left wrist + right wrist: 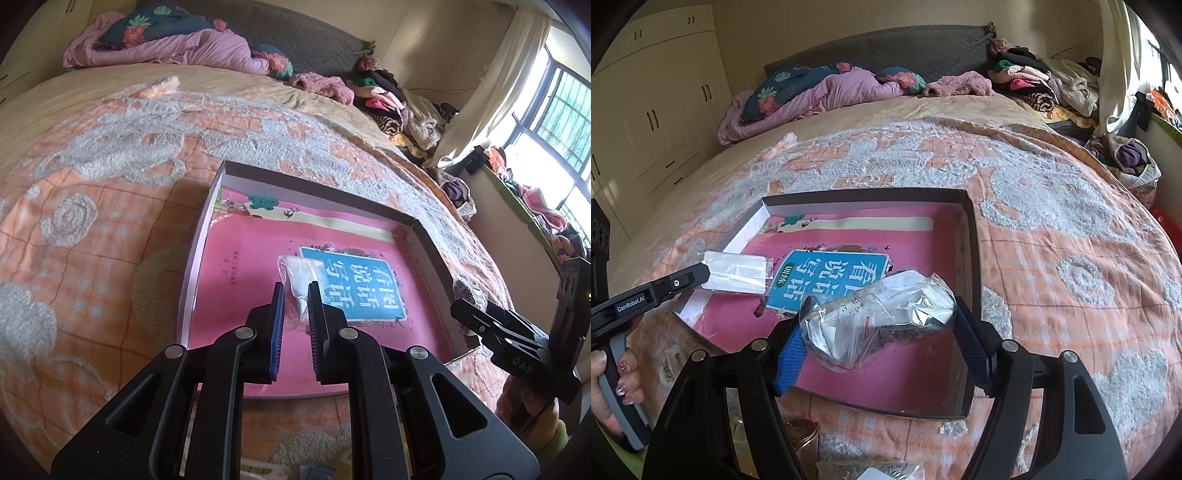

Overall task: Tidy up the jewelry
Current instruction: 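Carry both items into the pink box and open both grippers, then withdraw both grippers from the box back toward the remaining items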

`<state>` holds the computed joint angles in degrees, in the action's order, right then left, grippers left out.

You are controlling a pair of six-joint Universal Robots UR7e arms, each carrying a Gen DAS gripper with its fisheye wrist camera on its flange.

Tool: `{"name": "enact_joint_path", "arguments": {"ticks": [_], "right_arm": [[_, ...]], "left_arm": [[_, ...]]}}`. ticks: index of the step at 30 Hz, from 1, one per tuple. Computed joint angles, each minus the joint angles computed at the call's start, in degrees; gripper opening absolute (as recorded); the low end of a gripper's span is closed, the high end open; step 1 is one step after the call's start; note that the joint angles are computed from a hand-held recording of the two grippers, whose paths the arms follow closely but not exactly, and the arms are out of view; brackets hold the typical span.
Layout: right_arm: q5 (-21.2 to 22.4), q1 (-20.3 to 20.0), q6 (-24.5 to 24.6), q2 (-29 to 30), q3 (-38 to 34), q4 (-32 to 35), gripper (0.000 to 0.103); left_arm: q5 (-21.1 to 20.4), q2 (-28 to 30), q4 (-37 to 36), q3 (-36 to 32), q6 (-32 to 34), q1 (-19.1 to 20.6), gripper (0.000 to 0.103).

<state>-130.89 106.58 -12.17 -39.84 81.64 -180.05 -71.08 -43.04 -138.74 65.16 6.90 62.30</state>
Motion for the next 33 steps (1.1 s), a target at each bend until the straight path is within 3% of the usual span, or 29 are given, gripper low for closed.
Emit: {"name": "enact_joint_path", "arguments": {"ticks": [8, 17, 19, 21, 23, 33], "right_arm": [[-0.58, -0.8, 0.55, 1.13, -1.63, 2.88, 0.071], [-1.09, -1.07, 0.83, 1.62, -1.59, 3.95, 0.072], [-0.65, -1.12, 0.96, 1.48, -1.25, 3.68, 0.074], [0.87, -1.21, 0.75, 0.92, -0.15, 1.85, 0.088], [1.81, -1.12, 0.64, 0.29, 0.92, -0.38, 0.092], [5.36, -0.47, -0.79, -3.03, 4.66, -4.31, 0.097]], "left_arm": [[1.79, 0.83, 1.84, -1.16, -0.84, 0.4, 0.009], [4.06, 0.19, 2.22, 0.19, -0.76, 0.11, 0.024], [4.48, -0.15, 1.63, 0.71, -0.72, -0.09, 0.031], [4.88, -0.76, 1.05, 1.46, -1.03, -0.35, 0.034], [5.35, -1.2, 0.39, 2.0, -1.19, -0.59, 0.038], [7.48, -4.31, -2.57, 6.14, -3.38, -2.48, 0.074]]}}
